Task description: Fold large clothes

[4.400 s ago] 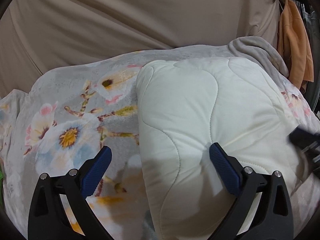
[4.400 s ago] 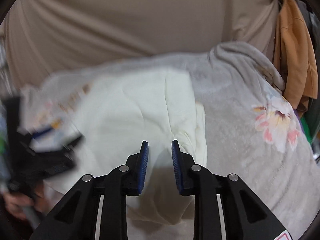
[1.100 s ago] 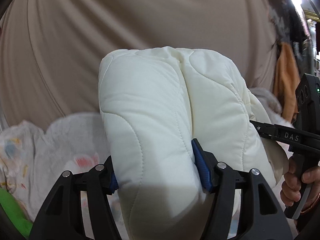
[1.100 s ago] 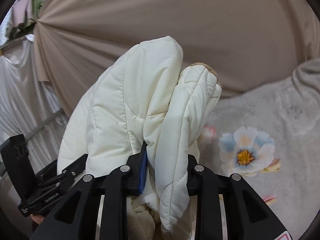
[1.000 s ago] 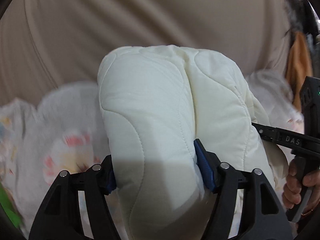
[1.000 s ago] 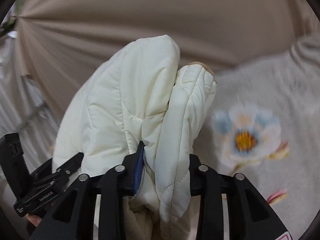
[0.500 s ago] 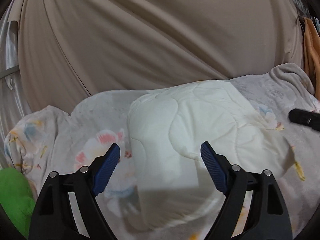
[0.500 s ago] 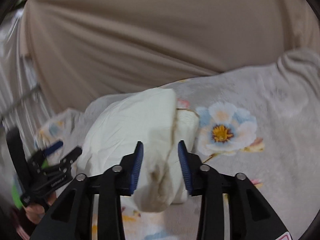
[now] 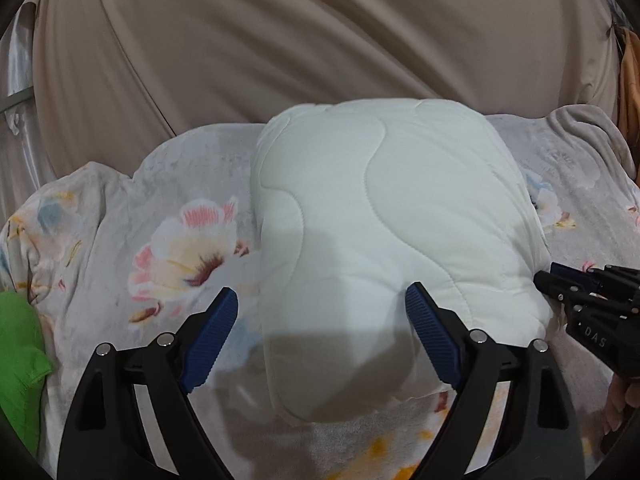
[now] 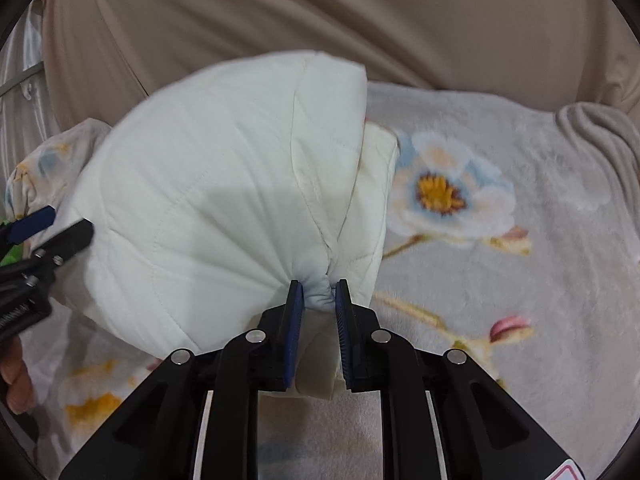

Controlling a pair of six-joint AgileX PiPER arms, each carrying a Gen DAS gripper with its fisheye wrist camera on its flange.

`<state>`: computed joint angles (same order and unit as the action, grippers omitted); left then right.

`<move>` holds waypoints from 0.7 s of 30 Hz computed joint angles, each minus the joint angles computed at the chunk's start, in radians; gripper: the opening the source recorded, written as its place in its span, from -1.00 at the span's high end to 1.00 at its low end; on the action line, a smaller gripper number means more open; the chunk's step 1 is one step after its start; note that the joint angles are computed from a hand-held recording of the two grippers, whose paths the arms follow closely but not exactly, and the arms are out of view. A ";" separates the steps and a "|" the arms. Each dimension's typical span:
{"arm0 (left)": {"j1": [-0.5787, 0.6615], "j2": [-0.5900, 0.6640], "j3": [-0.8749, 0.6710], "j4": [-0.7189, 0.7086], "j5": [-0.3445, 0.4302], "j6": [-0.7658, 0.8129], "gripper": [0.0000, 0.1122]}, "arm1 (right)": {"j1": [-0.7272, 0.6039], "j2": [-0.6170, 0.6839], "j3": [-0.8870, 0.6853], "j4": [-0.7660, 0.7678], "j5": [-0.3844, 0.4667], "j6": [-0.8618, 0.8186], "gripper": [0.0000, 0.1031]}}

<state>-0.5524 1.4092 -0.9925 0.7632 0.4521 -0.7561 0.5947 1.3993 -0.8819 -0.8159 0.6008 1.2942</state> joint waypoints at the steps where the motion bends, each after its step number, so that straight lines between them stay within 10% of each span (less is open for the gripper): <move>1: -0.004 0.005 0.005 0.021 -0.001 -0.020 -0.52 | 0.000 0.007 0.010 -0.021 -0.011 0.021 0.72; 9: -0.001 -0.005 0.050 0.131 -0.020 -0.169 -0.55 | -0.003 -0.012 0.017 -0.020 -0.021 0.064 0.69; 15: 0.026 -0.140 0.170 0.224 -0.071 -0.311 -0.66 | 0.176 -0.140 -0.012 -0.097 0.160 0.196 0.64; 21: 0.025 -0.095 0.193 0.261 -0.048 -0.366 -0.69 | 0.161 0.030 -0.058 -0.056 0.171 0.107 0.70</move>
